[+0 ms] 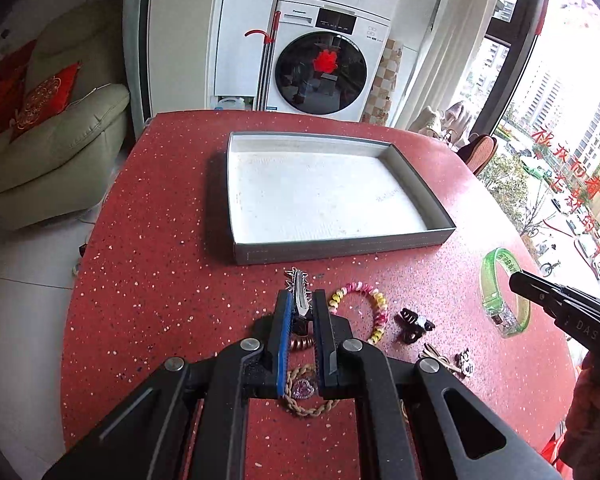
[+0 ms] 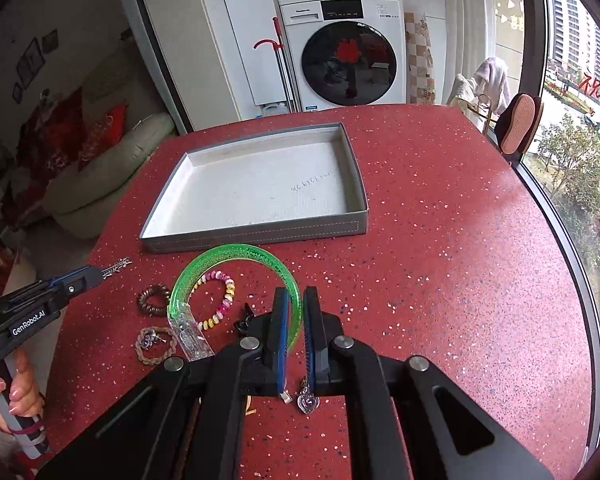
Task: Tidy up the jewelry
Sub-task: 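Carry the clip and bangle into the white tray and open both tools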
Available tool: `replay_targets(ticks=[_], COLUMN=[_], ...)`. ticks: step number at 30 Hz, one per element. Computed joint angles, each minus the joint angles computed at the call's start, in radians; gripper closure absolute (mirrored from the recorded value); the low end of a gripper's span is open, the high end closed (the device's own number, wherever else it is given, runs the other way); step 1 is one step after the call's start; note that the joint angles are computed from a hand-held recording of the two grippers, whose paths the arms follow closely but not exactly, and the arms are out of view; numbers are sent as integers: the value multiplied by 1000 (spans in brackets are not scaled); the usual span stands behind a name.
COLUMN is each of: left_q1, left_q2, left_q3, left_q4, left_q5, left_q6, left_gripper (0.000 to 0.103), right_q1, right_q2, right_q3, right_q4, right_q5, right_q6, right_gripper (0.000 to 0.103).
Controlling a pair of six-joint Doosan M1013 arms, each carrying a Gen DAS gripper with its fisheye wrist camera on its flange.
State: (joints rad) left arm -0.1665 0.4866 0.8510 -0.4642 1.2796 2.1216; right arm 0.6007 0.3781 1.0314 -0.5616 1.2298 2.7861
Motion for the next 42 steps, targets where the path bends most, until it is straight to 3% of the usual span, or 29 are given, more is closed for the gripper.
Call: replay_targets(ticks=[5, 13, 19, 21, 27, 33, 35, 37, 42], left_q1=[-42, -106, -135, -141, -156, -170, -176, -180, -170], left_q2=[83, 289, 464, 477, 404, 402, 372, 373, 353], left_q3=[-160, -495, -757, -759, -566, -547, -487, -494, -479], left_q4=[15, 99, 194, 205, 253, 311, 340, 361, 307], left_q5=[-3, 49, 160, 175, 93, 100, 45, 56, 28], left_q6=[-33, -137, -198, -192, -135, -133, -120, -117, -124], left_gripper=[75, 75, 75, 75, 74, 74, 74, 74, 74], right_q1=[-81, -181, -217, -220, -225, -224, -222, -220, -206], right_q2=[49, 182, 250, 262, 274, 270, 273, 261, 223], right_q3=[-94, -288, -349, -351, -337, -317, -323, -307, -268], right_q4=[84, 170, 205, 207, 210, 209, 208, 205, 168], right_q5=[-24, 52, 103, 116, 143, 137, 144, 123, 53], right_q6=[-90, -192, -198, -200, -199, -210, -213, -193, -150], right_gripper=[95, 95, 95, 95, 95, 93, 83, 60, 53])
